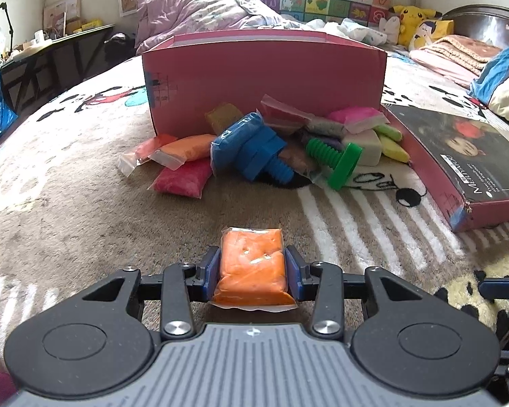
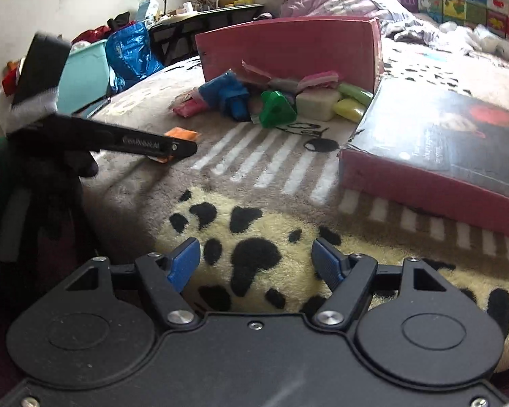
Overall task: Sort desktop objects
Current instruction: 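Withdraw the right gripper from the box toward the black book, then carry the orange pack with the left gripper over the shoebox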
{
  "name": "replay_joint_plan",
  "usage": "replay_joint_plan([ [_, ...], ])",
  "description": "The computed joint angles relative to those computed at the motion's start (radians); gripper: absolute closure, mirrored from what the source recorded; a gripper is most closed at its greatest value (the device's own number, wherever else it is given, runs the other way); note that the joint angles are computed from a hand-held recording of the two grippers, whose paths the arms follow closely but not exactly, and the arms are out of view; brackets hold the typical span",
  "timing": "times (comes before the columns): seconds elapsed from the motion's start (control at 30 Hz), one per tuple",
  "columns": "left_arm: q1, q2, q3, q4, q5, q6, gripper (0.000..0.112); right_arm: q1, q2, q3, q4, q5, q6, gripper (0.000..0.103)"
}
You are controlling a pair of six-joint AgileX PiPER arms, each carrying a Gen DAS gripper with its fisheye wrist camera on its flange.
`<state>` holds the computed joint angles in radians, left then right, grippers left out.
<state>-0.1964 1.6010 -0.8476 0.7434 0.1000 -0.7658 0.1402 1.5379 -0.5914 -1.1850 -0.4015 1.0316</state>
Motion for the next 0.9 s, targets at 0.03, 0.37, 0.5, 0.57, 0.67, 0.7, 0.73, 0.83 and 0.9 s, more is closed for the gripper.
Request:
replay_joint_plan([
  [0.03,-0.002,-0.001,-0.003,-0.026,0.008,0.027,0.073,0.007,0.002,0.007,0.031,0.000,-0.042,0.023],
  [0.37,0.012,-0.015,-0.068,-0.243,0.079,0.251,0.073,0.034,0.047,0.029,0.188,-0.038,-0.226,0.001],
  [0.5,0.034,-0.012,-0.147,-0.334,0.106,0.371,0.073,0.041,0.056,0.044,0.266,-0.054,-0.313,0.001],
  [0.57,0.045,-0.007,-0.200,-0.396,0.121,0.447,0.073,0.048,0.063,0.049,0.316,-0.062,-0.361,0.001],
  [0.67,0.061,0.008,-0.293,-0.506,0.141,0.569,0.073,0.055,0.075,0.061,0.391,-0.084,-0.436,0.001],
  [0.7,0.066,0.017,-0.327,-0.543,0.148,0.607,0.073,0.059,0.079,0.065,0.419,-0.090,-0.469,0.001],
  [0.73,0.069,0.028,-0.364,-0.573,0.155,0.639,0.073,0.065,0.083,0.068,0.446,-0.093,-0.503,0.001],
  [0.83,0.077,0.076,-0.485,-0.647,0.183,0.717,0.073,0.084,0.089,0.073,0.516,-0.092,-0.593,0.001],
  [0.9,0.080,0.129,-0.584,-0.666,0.214,0.743,0.073,0.090,0.092,0.070,0.532,-0.090,-0.611,0.001],
])
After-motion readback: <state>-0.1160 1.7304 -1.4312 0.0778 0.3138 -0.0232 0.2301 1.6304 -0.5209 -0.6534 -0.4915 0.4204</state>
